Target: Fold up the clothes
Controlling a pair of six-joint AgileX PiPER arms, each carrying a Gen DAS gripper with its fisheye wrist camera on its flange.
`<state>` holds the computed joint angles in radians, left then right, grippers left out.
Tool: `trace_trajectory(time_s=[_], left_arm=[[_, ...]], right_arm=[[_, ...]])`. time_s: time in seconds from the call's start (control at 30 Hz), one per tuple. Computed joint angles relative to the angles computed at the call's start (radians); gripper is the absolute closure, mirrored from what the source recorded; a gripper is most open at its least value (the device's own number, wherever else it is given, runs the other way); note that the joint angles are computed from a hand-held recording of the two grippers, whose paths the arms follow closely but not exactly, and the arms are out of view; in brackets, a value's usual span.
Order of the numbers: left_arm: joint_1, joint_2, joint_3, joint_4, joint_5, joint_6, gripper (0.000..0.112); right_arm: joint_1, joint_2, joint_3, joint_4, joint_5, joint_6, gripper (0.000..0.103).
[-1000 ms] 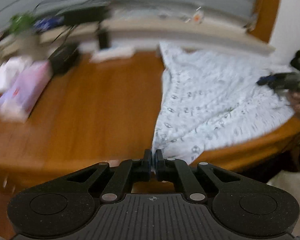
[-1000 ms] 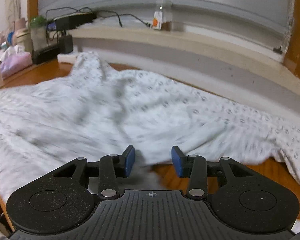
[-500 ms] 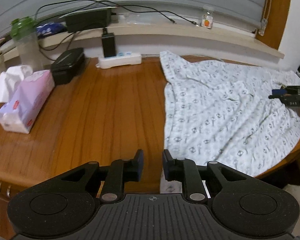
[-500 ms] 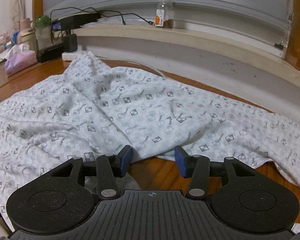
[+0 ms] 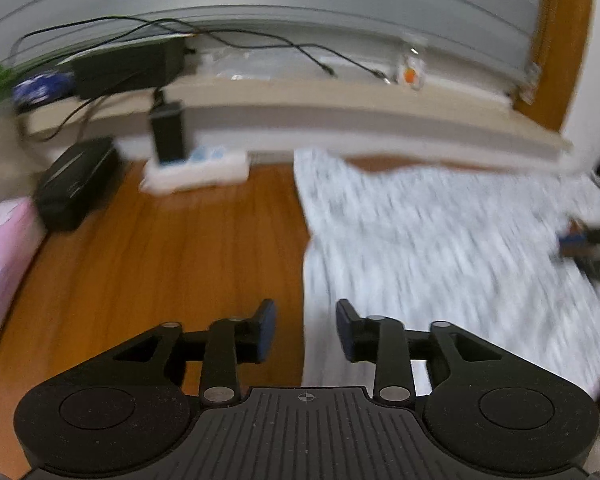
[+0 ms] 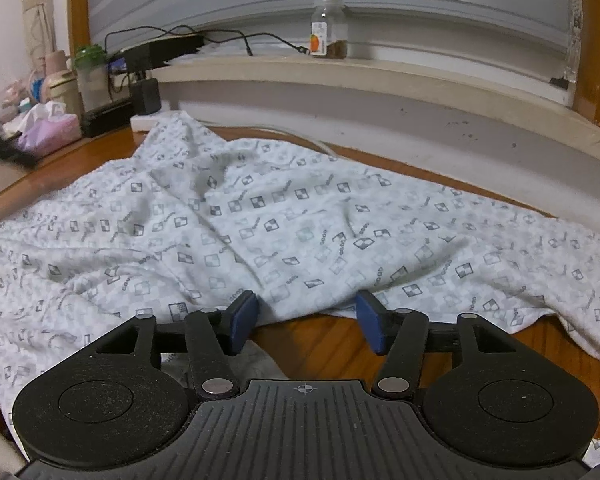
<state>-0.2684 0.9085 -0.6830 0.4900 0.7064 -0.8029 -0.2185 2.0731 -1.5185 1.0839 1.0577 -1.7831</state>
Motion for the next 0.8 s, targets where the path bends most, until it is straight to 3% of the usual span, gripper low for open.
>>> trace_trajectory(time_s=[0.07, 0.13, 0.27, 0.33, 0.4, 0.47, 0.57, 0.67, 0.73, 0.8], left_arm=[[0.133, 0.169, -0.056, -0.045, -0.182, 0.089, 0.069], [0.22, 0.336, -0.135, -0.104, -0.304, 0.162, 0.065], [0.288, 0.556, -0.285, -0.217, -0.373, 0.27, 0.066], [0.31, 0.608, -0.318, -0.324, -0.401, 0.356, 0.075], [0.304, 0.615, -0.312, -0.275, -0.419, 0.305, 0.097], [0.289, 0.585, -0.282, -0.091, -0.442, 0.129, 0.101], [0.29, 0.447, -0.226, 0.209, -0.419, -0.143, 0.102], [0.212, 0.436, -0.249, 0.479, -0.21, -0.371, 0.097], [0.184, 0.462, -0.244, 0.498, -0.166, -0.373, 0.077], [0.147, 0.462, -0.223, 0.532, -0.137, -0.43, 0.066]], right_arm=[[-0.001, 0.003, -0.006, -0.002, 0.004, 0.009, 0.046], [-0.002, 0.004, -0.008, -0.003, 0.005, 0.017, 0.045], [-0.006, 0.0, -0.001, -0.002, 0.0, 0.023, 0.044], [-0.009, 0.0, 0.0, -0.003, 0.002, 0.026, 0.043], [-0.012, 0.0, -0.001, -0.004, 0.004, 0.029, 0.041], [-0.014, 0.001, -0.002, -0.004, 0.006, 0.031, 0.04], [-0.012, -0.002, 0.008, 0.001, -0.002, 0.024, 0.04], [-0.009, -0.008, 0.022, 0.005, -0.014, 0.011, 0.04], [-0.007, -0.011, 0.031, 0.008, -0.021, 0.002, 0.039], [-0.006, -0.012, 0.033, 0.008, -0.022, 0.0, 0.038]])
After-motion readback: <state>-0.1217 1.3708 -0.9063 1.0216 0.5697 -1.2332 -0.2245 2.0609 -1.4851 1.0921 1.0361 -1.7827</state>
